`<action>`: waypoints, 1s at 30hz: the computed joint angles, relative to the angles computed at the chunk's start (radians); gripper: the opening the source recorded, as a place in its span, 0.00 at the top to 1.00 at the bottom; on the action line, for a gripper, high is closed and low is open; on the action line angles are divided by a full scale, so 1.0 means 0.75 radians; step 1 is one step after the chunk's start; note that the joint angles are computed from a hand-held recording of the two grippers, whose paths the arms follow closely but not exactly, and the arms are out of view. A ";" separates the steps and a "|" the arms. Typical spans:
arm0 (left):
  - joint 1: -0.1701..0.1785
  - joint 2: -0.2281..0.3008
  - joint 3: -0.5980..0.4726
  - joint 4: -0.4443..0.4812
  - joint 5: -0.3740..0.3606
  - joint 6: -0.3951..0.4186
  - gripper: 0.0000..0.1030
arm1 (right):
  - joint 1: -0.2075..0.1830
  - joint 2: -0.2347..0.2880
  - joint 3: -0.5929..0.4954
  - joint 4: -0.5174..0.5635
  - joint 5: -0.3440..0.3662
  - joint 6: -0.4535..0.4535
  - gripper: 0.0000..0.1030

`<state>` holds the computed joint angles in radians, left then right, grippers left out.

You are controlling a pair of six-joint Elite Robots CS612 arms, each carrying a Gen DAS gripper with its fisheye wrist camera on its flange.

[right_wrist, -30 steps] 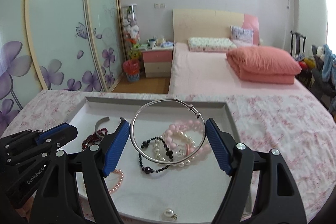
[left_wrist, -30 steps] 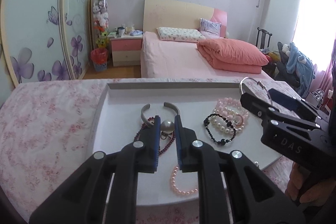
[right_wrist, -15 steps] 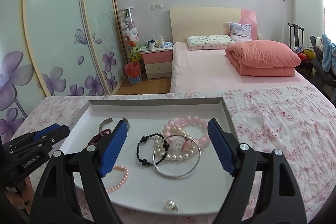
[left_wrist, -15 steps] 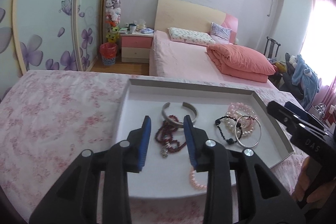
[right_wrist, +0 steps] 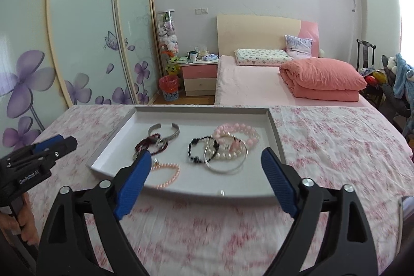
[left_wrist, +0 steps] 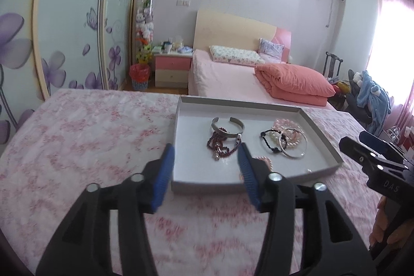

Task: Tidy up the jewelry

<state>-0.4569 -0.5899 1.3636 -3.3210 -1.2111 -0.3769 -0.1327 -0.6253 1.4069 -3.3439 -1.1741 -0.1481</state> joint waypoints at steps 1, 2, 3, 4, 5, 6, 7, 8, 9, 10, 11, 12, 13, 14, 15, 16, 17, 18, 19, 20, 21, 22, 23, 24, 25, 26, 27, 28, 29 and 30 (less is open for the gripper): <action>-0.006 -0.008 0.023 -0.027 0.009 0.007 0.43 | -0.003 -0.009 0.019 -0.011 0.004 0.002 0.11; -0.011 -0.016 0.045 -0.055 0.016 0.013 0.39 | -0.004 -0.019 0.041 -0.024 0.006 0.007 0.07; -0.016 -0.024 0.066 -0.078 0.022 0.018 0.35 | -0.007 -0.028 0.062 -0.038 0.013 0.012 0.06; -0.022 -0.033 0.089 -0.102 0.026 0.023 0.33 | -0.008 -0.034 0.076 -0.050 0.015 0.016 0.05; -0.027 -0.042 0.110 -0.126 0.029 0.027 0.29 | -0.008 -0.043 0.097 -0.068 0.007 0.020 0.04; -0.031 -0.046 0.123 -0.144 0.031 0.026 0.25 | -0.009 -0.050 0.112 -0.082 0.006 0.023 0.02; -0.037 -0.052 0.141 -0.168 0.035 0.028 0.23 | -0.014 -0.057 0.130 -0.098 0.011 0.025 0.02; -0.044 -0.057 0.155 -0.192 0.047 0.034 0.20 | -0.016 -0.063 0.145 -0.114 0.009 0.033 0.02; -0.052 -0.061 0.166 -0.212 0.063 0.043 0.17 | -0.017 -0.068 0.159 -0.129 0.008 0.039 0.02; -0.057 -0.062 0.172 -0.223 0.073 0.051 0.16 | -0.017 -0.071 0.168 -0.137 0.004 0.043 0.02; -0.061 -0.064 0.180 -0.233 0.083 0.060 0.14 | -0.017 -0.075 0.180 -0.149 -0.002 0.049 0.02; -0.067 -0.067 0.190 -0.244 0.093 0.063 0.13 | -0.021 -0.077 0.189 -0.159 -0.003 0.051 0.02; -0.070 -0.070 0.198 -0.252 0.098 0.063 0.13 | -0.023 -0.080 0.200 -0.172 -0.005 0.057 0.02; -0.073 -0.073 0.207 -0.260 0.102 0.061 0.12 | -0.024 -0.082 0.210 -0.186 -0.006 0.064 0.02; -0.077 -0.077 0.217 -0.267 0.106 0.058 0.11 | -0.025 -0.084 0.219 -0.201 -0.007 0.069 0.02; -0.079 -0.079 0.223 -0.271 0.110 0.056 0.11 | -0.026 -0.086 0.231 -0.219 -0.012 0.070 0.02; -0.082 -0.082 0.232 -0.278 0.119 0.056 0.11 | -0.025 -0.086 0.236 -0.231 -0.019 0.069 0.02; -0.086 -0.085 0.241 -0.285 0.129 0.056 0.11 | -0.026 -0.086 0.242 -0.248 -0.025 0.067 0.02; -0.090 -0.087 0.248 -0.291 0.138 0.055 0.11 | -0.025 -0.086 0.252 -0.273 -0.037 0.067 0.02; -0.093 -0.089 0.257 -0.300 0.147 0.050 0.11 | -0.026 -0.087 0.258 -0.289 -0.043 0.069 0.02; -0.096 -0.092 0.267 -0.310 0.152 0.043 0.11 | -0.027 -0.086 0.265 -0.314 -0.043 0.073 0.02; -0.097 -0.094 0.274 -0.318 0.156 0.038 0.11 | -0.029 -0.086 0.271 -0.328 -0.041 0.076 0.02; -0.098 -0.096 0.280 -0.328 0.162 0.033 0.11 | -0.032 -0.088 0.278 -0.340 -0.035 0.077 0.02; -0.099 -0.097 0.286 -0.336 0.168 0.030 0.10 | -0.034 -0.089 0.283 -0.348 -0.031 0.076 0.02; -0.101 -0.098 0.292 -0.347 0.176 0.028 0.10 | -0.035 -0.090 0.289 -0.359 -0.027 0.079 0.02; -0.102 -0.099 0.297 -0.357 0.179 0.028 0.10 | -0.036 -0.090 0.289 -0.362 -0.023 0.083 0.02; -0.104 -0.101 0.304 -0.367 0.181 0.029 0.10 | -0.039 -0.090 0.291 -0.364 -0.016 0.087 0.02; -0.104 -0.102 0.307 -0.373 0.181 0.033 0.10 | -0.041 -0.091 0.292 -0.366 -0.010 0.094 0.02; -0.104 -0.102 0.308 -0.376 0.180 0.035 0.10 | -0.042 -0.092 0.295 -0.368 -0.008 0.100 0.02; -0.104 -0.102 0.309 -0.377 0.179 0.035 0.10 | -0.043 -0.092 0.294 -0.367 -0.002 0.104 0.02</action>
<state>-0.5351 -0.6667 1.5956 -3.6041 -1.0767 -0.3506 -0.1650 -0.6940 1.6278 -3.6189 -1.1759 -0.0704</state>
